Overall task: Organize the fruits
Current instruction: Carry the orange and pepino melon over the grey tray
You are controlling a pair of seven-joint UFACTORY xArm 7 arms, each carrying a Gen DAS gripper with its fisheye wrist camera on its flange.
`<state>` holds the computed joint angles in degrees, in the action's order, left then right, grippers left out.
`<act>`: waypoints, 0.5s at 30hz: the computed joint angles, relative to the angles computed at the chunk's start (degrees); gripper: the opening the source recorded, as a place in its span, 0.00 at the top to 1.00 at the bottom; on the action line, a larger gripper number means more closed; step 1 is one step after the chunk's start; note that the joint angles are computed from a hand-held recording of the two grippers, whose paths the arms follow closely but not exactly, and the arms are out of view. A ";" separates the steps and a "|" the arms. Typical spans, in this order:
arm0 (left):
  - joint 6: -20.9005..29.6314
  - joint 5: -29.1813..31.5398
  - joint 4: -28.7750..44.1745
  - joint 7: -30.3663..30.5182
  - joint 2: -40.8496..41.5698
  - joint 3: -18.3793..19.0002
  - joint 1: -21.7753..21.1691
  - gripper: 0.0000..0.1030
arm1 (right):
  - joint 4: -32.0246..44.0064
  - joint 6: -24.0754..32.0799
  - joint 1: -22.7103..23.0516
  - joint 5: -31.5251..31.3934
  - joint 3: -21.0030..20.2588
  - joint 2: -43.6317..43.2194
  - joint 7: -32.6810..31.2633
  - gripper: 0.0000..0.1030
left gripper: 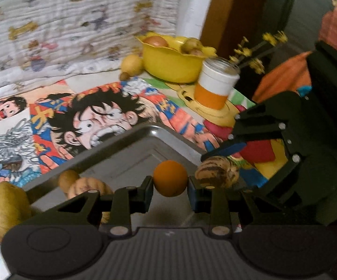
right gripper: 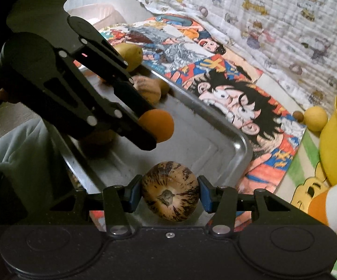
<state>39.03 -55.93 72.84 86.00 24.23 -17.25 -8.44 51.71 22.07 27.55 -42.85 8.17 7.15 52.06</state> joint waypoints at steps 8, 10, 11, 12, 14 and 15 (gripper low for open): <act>-0.49 2.74 -2.00 2.53 -0.52 0.06 -0.87 0.66 | -2.45 -1.53 -0.59 0.87 0.31 -1.10 -0.49 0.50; -0.81 4.07 -2.38 2.63 -0.76 0.17 -1.25 0.66 | -2.64 -2.04 -0.68 0.52 0.24 -1.04 -0.63 0.50; -1.02 4.67 -2.53 2.63 -0.84 0.20 -1.39 0.66 | -2.64 -2.27 -0.74 0.44 0.21 -0.98 -0.86 0.50; -1.27 5.32 -2.62 2.46 -0.86 0.24 -1.60 0.66 | -2.67 -2.52 -0.81 0.49 0.19 -0.96 -1.10 0.50; -1.73 6.82 -2.71 1.99 -0.83 0.34 -1.96 0.66 | -2.77 -3.10 -0.98 0.72 0.10 -0.84 -1.69 0.50; -1.98 7.49 -2.77 1.74 -0.82 0.35 -2.08 0.66 | -2.84 -3.40 -1.06 0.89 0.06 -0.79 -2.11 0.50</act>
